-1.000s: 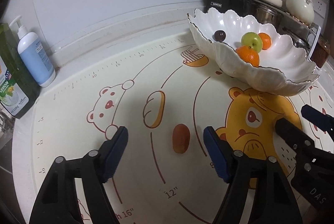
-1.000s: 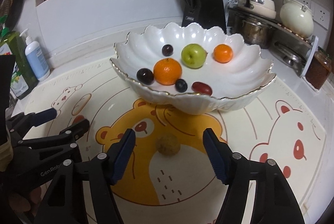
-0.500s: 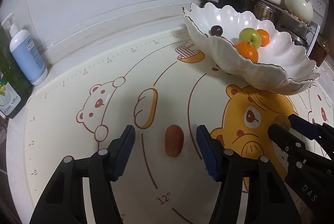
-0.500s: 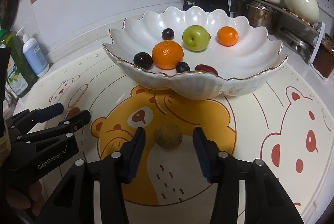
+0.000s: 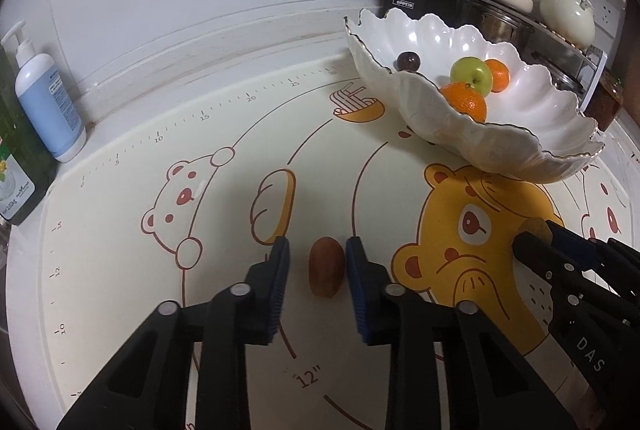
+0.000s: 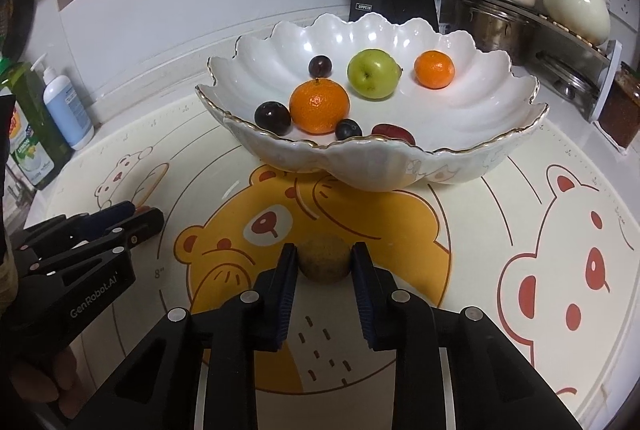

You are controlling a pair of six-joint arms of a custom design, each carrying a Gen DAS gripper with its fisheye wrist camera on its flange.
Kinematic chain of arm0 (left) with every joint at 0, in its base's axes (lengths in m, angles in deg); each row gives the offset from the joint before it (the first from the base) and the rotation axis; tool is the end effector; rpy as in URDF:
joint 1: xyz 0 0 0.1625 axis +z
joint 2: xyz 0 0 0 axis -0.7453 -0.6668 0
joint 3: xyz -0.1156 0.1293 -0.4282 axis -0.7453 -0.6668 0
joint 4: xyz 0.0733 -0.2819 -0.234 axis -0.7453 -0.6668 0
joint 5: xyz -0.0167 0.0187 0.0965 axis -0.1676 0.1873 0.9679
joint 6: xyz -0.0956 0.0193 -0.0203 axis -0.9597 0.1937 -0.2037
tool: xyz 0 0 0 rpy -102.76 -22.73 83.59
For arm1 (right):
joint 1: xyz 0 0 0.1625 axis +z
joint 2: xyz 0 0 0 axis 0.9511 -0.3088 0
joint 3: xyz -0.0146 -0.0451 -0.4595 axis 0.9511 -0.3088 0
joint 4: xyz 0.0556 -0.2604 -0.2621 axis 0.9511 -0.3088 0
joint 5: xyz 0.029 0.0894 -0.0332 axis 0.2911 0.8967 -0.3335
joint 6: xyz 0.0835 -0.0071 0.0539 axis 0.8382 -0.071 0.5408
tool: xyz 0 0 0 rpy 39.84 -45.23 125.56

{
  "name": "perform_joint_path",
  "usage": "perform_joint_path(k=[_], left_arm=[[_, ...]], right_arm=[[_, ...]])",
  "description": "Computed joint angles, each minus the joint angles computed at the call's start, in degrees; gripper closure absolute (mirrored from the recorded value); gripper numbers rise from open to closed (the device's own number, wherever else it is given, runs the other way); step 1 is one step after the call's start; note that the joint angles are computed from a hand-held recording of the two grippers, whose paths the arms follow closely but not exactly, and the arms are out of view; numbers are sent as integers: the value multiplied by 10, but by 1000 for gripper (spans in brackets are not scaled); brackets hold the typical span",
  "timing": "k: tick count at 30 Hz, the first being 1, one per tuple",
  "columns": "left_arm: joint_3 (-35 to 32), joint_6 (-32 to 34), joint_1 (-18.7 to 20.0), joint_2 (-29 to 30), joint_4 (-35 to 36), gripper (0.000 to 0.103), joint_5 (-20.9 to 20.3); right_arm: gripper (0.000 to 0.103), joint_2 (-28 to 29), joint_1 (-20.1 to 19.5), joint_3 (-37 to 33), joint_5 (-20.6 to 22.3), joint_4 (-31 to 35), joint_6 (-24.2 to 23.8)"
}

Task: Organize fruits
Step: 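Grasp the brown round fruit with the right gripper while the left gripper grasps the red date, then carry the brown fruit and red date over the white bowl with both grippers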

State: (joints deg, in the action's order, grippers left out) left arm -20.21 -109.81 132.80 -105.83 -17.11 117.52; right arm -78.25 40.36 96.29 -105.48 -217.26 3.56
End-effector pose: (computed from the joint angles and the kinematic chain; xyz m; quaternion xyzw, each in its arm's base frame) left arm 0.1129 -0.6975 0.2426 0.2711 0.8809 -0.2469 0.2994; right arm 0.3243 -0.6397 -0.1925 0.0685 -0.8623 0.3555 0.3541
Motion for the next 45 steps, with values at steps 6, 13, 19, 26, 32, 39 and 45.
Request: perform_joint_path(k=[6,13,19,26,32,39,45], left_arm=[[10,0,-2,-4,-6,85,-2],[21,-4,-5,-12,-7,85,-1],[34,-10,-10,-23,-9,85,0],[61,-13,-21,-44,-20,85,1],[78,-13,-31,-59,-28,85,2],[97,-13,-45,-76,-36,85,4],[109,-12,-58,-84,-39,85,8]], right_arm=[[74,-3,-1,7,0,-6,4],[74,-8,1,16,5,-18,1],[74,-15,6,27,6,-34,-4],[74,-25,14,44,6,-57,-10],[74,-33,22,57,6,-79,-18],[74,-46,30,74,6,-109,-33],[74,-57,34,86,2,-139,-50]])
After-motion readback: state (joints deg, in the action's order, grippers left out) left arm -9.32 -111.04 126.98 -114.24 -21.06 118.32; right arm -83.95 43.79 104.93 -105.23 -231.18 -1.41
